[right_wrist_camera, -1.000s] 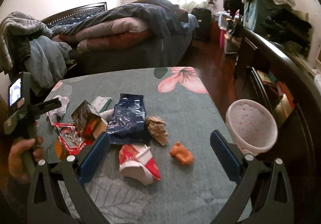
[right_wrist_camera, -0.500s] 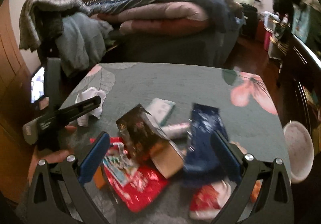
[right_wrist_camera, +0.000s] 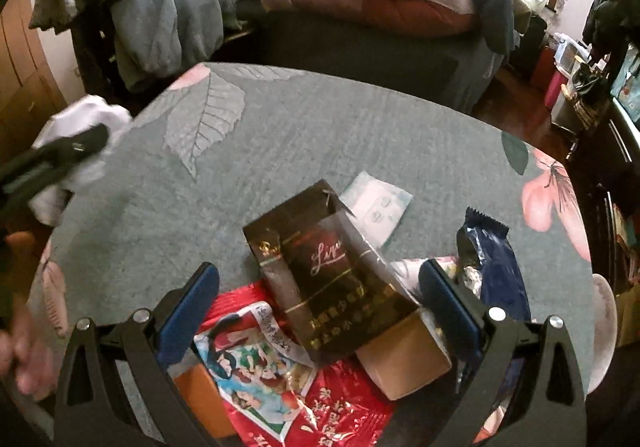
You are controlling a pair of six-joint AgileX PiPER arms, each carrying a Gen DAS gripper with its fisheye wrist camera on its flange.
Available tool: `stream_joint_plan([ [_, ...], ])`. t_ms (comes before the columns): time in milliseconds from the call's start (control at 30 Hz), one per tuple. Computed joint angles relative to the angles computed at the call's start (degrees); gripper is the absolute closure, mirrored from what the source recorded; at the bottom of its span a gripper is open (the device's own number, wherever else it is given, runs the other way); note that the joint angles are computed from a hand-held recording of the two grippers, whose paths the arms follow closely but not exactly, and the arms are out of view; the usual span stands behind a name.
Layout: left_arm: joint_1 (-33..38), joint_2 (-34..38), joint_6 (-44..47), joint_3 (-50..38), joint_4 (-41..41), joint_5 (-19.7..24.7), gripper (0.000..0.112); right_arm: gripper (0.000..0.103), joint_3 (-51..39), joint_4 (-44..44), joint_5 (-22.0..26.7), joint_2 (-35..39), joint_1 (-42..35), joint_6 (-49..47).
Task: Collect trash
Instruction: 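Grasp the dark cigarette box with the right tool while the left holds the tissue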
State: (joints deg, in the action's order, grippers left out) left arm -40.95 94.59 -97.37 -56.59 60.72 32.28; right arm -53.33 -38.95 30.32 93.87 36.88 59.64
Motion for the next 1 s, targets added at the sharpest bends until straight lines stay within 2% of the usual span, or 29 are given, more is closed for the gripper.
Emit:
stream_joint_plan([
  [67, -0.28, -1.61, -1.10, 1.42, 0.83, -0.12, 0.072, 0.008, 0.45, 1.52, -0.54, -0.25, -0.25, -0.55],
  [100, -0.27, -2.34, -1.36, 1.94, 0.94, -0.36, 0.072, 0.020, 0.69, 1.92, -0.75, -0.45, -0.30, -0.54],
  [167, -0.50, -3.69, -2.01, 3.00, 1.23, -0.28, 0.072, 0.036, 0.55, 2.74, 0.07, -0.56, -0.67, -1.08],
  [200, -0.76, -4.24, -2.24, 3.30, 1.30, 0.03, 0.072, 0.039, 1.00, 3.16, -0.49, -1.12, -0.94, -1.38],
  [300, -1.77, -5.74, -2.68, 3.82, 1.54, 1.10, 0.072, 0.040, 3.59, 8.39, -4.71, -4.01, -3.04, -5.75],
  [367, -2.63, -7.00, -3.17, 4.56, 1.97, 1.98, 0.071, 0.040, 6.21, 7.66, -7.06, -7.35, -3.34, -4.56],
  [433, -3.65, -8.05, -2.86, 4.77, 1.83, 2.90, 0.071, 0.040, 8.40, 6.00, -7.31, -11.10, -2.84, -2.26],
  [667, -9.80, -12.59, -3.59, 5.19, 2.16, 6.80, 0.071, 0.043, 15.02, 8.89, -6.87, -25.31, -2.31, -2.56],
  [833, -16.60, -15.29, -4.63, 4.49, 2.93, 10.42, 0.071, 0.043, 18.80, 9.77, -2.28, -36.89, -0.25, -1.69],
  [1000, -23.95, -14.93, -5.26, 1.73, 4.25, 12.60, 0.071, 0.043, 21.20, 6.53, 7.49, -49.25, 5.06, 3.65],
])
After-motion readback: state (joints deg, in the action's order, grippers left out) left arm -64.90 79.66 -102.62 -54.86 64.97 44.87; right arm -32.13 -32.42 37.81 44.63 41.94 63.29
